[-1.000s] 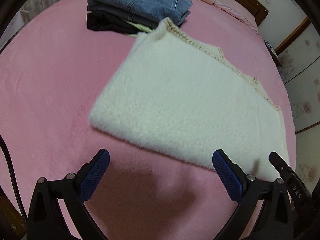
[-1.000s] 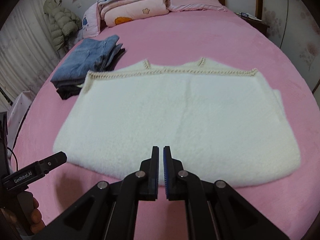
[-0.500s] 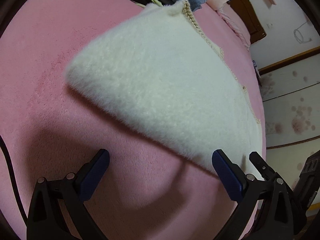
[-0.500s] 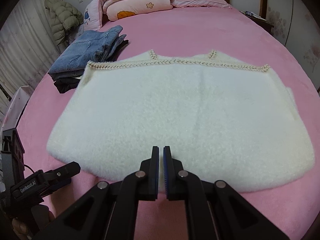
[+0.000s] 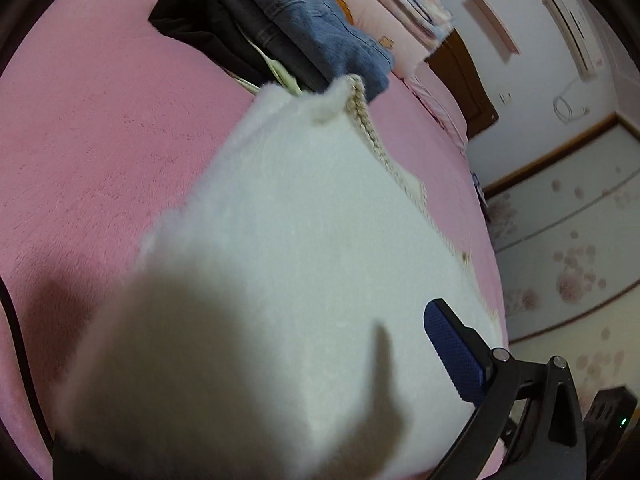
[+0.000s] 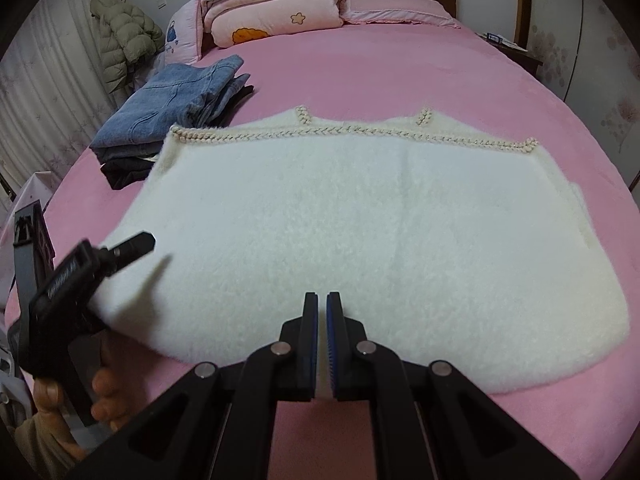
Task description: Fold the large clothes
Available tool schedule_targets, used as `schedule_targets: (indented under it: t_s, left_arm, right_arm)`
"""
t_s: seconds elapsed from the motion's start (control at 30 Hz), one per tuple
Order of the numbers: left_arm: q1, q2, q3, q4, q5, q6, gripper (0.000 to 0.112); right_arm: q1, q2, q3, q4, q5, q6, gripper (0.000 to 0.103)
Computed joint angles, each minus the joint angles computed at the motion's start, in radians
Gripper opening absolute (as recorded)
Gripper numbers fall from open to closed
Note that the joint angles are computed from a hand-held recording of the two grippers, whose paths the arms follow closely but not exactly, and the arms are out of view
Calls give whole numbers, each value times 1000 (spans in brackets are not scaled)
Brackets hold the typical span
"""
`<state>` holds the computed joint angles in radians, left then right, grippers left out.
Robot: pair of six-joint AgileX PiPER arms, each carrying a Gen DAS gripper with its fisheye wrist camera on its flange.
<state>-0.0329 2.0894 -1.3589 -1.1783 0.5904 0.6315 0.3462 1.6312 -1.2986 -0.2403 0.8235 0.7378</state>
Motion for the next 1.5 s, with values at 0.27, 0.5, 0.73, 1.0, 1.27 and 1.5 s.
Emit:
schedule_targets:
  t_s: [0.27,0.5,0.73,1.0,1.27,1.5]
  left_arm:
    - [0,-29,-65,246,12,-217,18]
    - [-199,-183,-112,557,-103,-285,16]
    - [-436,-213,-256,748,-132,-372,16]
    - [-765,-25,-433,984,-140,-546,18]
    - [-950,221,-591,1367,26,-780,85]
    - [-911,8,-462,1149,71,-705,87]
  right_arm:
    - [-16,54,-23,-100,17,48,4]
    - [-83,82,88,86,-170,-196,4]
    - [-340,12,211,770,-228,-764,0]
    - [-769,-370,449,757,-55,-894,0]
    - [-1239,-491,514,622,168,-1130,3]
    - [-1307,-451,427,737,238,-1183,4]
